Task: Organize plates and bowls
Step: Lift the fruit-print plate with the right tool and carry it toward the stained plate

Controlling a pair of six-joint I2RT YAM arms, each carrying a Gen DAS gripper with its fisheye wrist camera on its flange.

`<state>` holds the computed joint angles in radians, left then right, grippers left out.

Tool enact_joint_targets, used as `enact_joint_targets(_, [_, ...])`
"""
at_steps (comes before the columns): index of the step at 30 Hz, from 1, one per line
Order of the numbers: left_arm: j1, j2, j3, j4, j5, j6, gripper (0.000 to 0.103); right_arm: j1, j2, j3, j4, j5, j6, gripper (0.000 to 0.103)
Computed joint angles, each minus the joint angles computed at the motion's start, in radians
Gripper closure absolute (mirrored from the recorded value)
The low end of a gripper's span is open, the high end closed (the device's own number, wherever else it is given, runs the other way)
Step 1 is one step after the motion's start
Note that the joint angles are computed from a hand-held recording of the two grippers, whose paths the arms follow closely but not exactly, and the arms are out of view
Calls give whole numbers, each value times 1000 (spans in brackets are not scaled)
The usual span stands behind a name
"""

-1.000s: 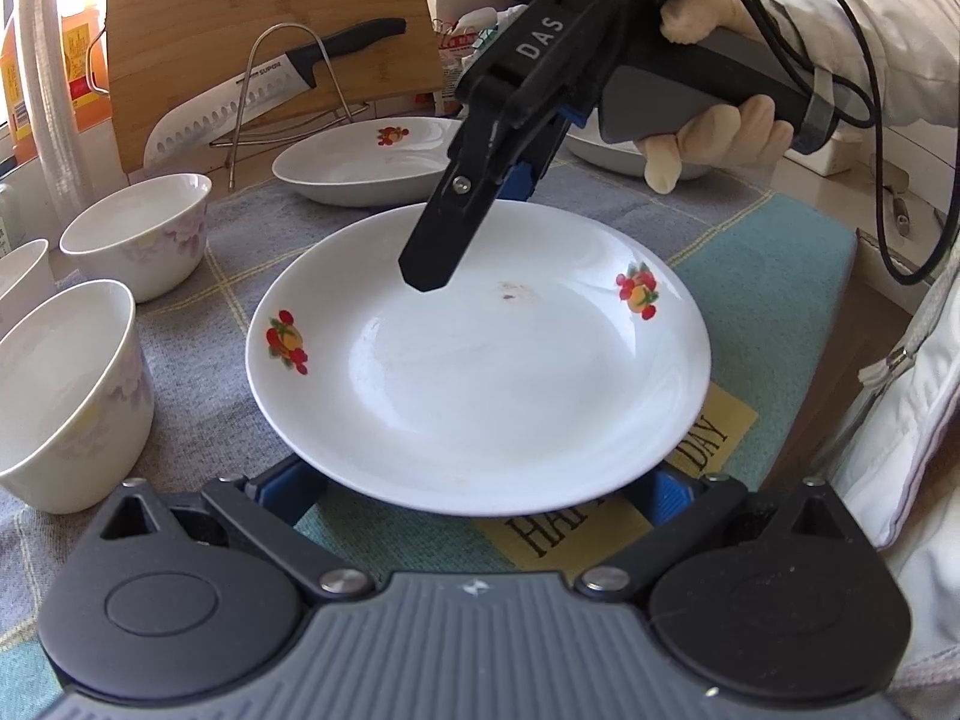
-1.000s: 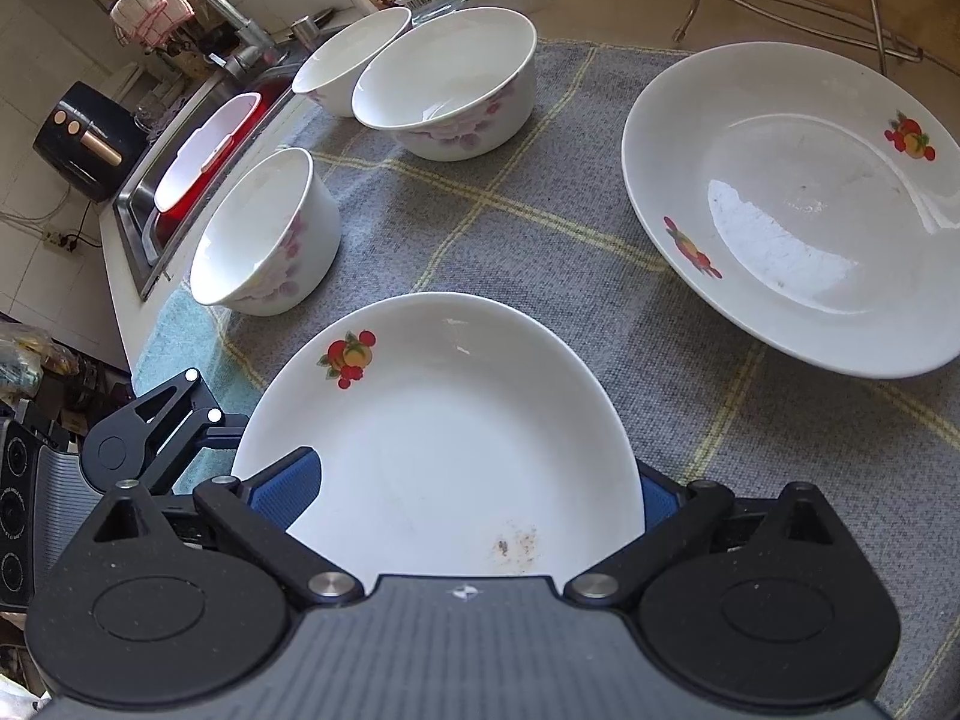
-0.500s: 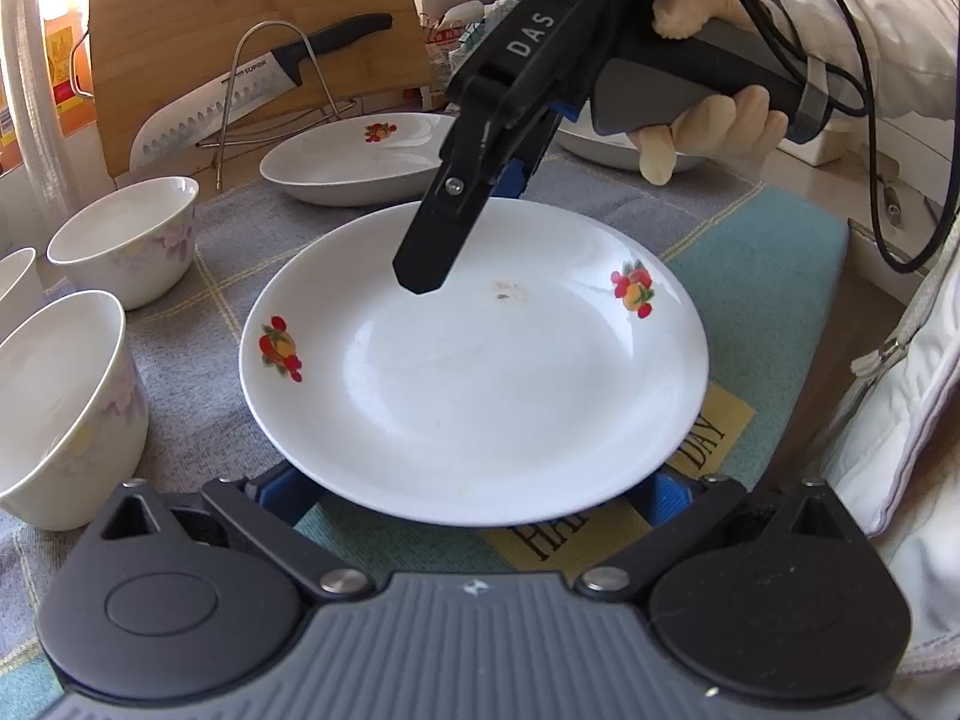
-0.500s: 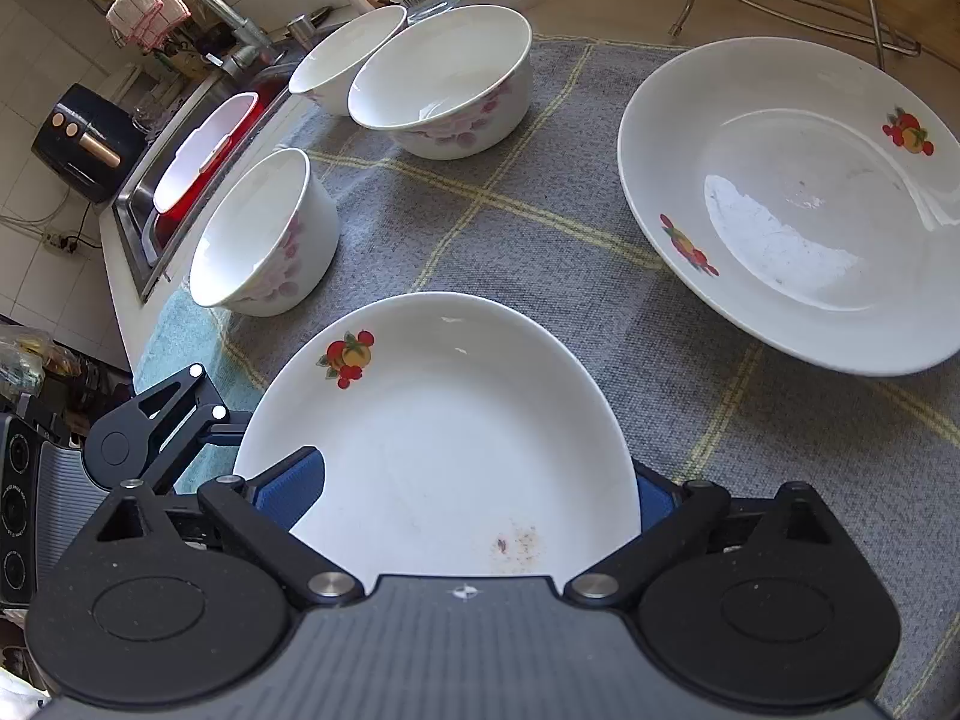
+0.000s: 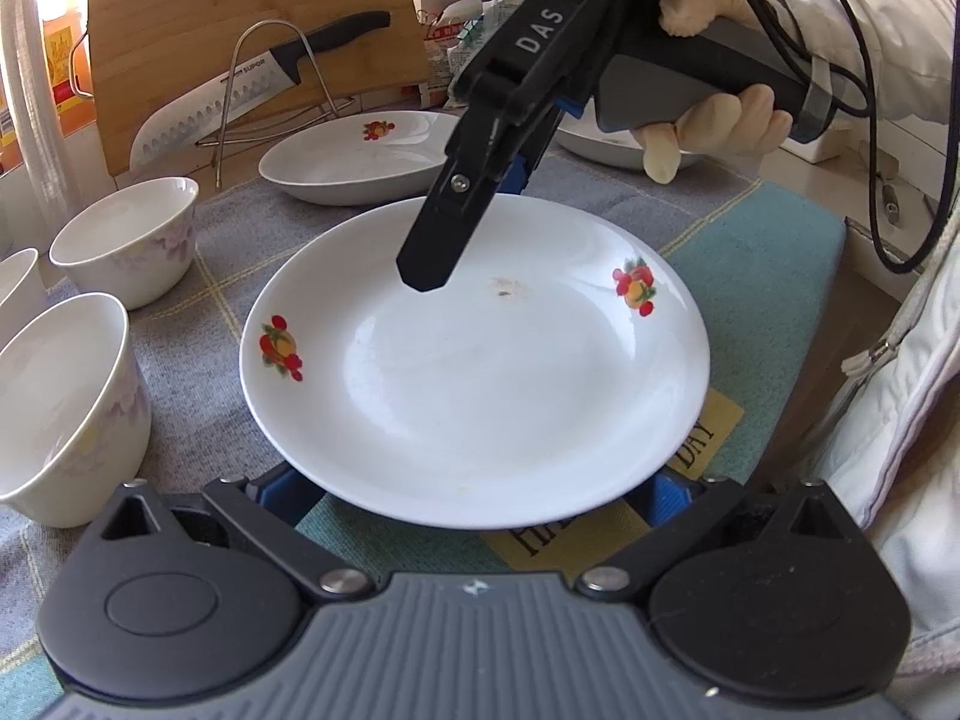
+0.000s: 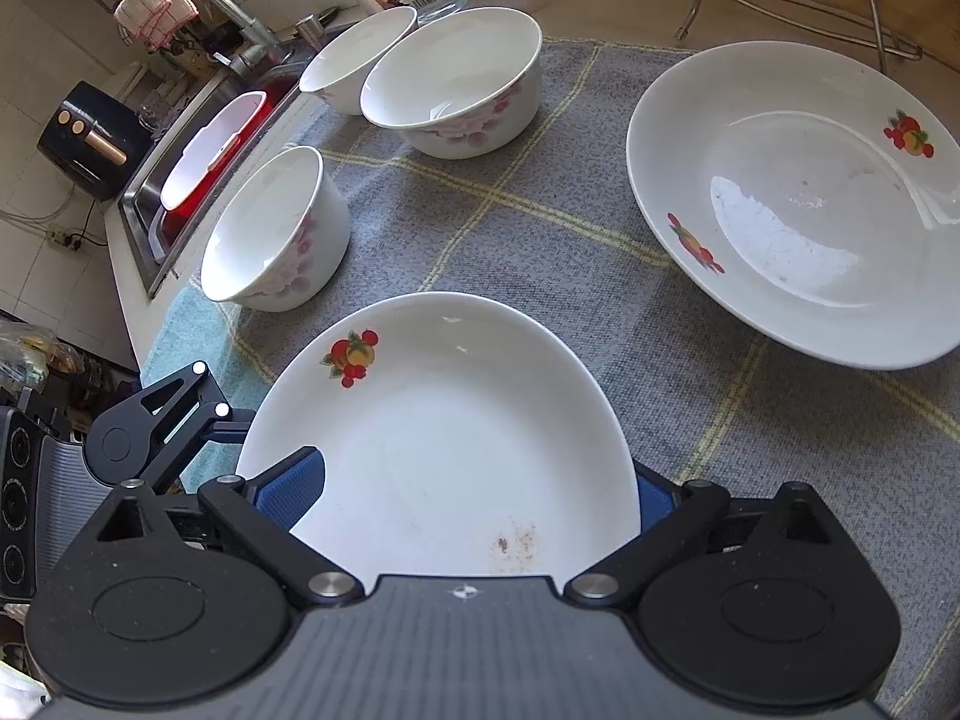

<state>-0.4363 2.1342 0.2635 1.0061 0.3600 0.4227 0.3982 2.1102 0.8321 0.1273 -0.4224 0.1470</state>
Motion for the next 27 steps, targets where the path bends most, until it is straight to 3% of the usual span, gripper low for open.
enact_joint_targets(8, [-7, -45, 14, -56, -6, 7, 1, -25, -44, -39, 12, -17, -16, 1])
enact_joint_targets(27, [-161, -135, 93, -189, -90, -89, 1, -148, -147, -141, 25, -53, -102, 1])
